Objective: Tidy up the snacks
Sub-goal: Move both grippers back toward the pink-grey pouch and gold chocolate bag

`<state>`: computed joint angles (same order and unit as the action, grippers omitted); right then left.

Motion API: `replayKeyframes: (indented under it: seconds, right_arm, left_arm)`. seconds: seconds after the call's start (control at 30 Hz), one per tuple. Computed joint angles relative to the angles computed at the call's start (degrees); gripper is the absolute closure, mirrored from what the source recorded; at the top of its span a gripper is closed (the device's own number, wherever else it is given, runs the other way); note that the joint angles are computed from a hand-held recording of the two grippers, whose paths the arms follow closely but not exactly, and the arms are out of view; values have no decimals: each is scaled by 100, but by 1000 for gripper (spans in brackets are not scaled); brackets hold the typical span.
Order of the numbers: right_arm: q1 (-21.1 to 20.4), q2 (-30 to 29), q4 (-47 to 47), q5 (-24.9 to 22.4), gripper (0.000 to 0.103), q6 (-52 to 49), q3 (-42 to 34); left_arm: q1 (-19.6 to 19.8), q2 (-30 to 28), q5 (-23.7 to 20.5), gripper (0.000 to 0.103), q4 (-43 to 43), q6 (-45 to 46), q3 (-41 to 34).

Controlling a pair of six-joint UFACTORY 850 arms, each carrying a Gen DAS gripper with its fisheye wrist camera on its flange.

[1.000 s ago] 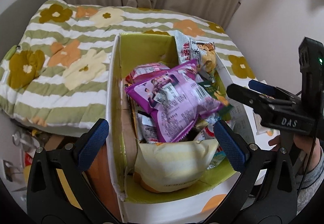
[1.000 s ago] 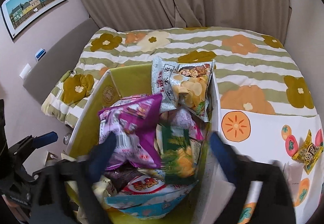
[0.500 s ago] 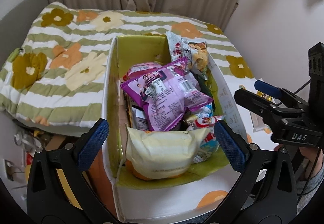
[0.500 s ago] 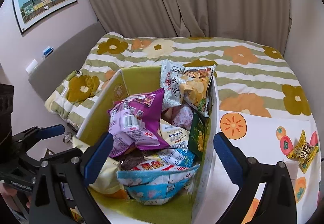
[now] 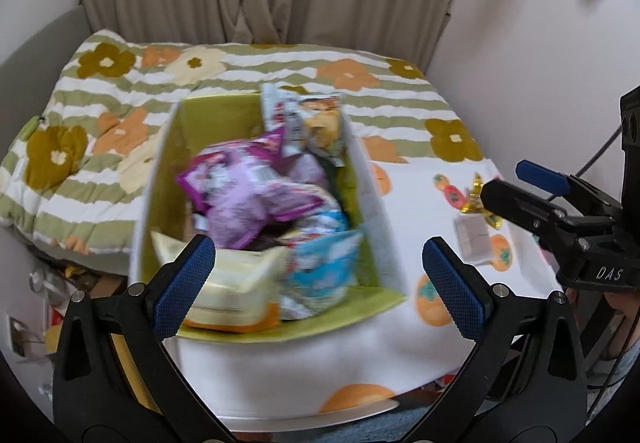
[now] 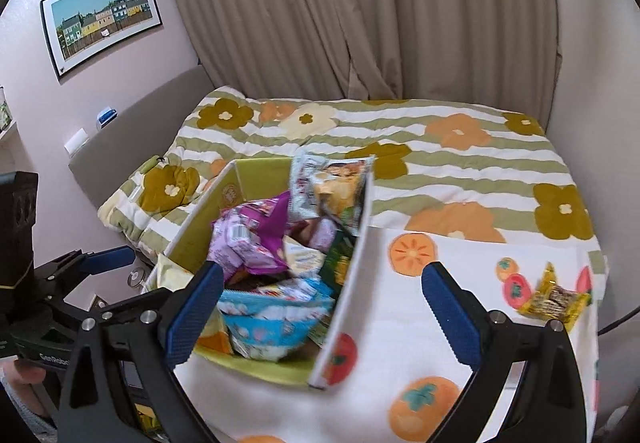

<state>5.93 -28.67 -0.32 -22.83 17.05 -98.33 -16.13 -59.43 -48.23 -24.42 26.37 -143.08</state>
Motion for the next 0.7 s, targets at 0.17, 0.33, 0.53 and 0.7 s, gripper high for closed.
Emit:
replayKeyframes:
  seconds: [0.17,0.33,0.53,0.7]
  right_arm:
    - [-264,552,70,124,4,-180,735]
    - [-624,1083,-83,231,4,-170,1419]
    - [-1092,1498,-99,303,4,-625,1975]
    - [-1550,1629,352,202,4,-1315,2195]
  left_arm:
    - [-313,449,345,0,-122,125,807]
    - [-653,554,433,0,-50,-21,1073]
    - [-1105,365,325,0,101,-417,947]
    - [-1469,54,167,0,317,-832,643]
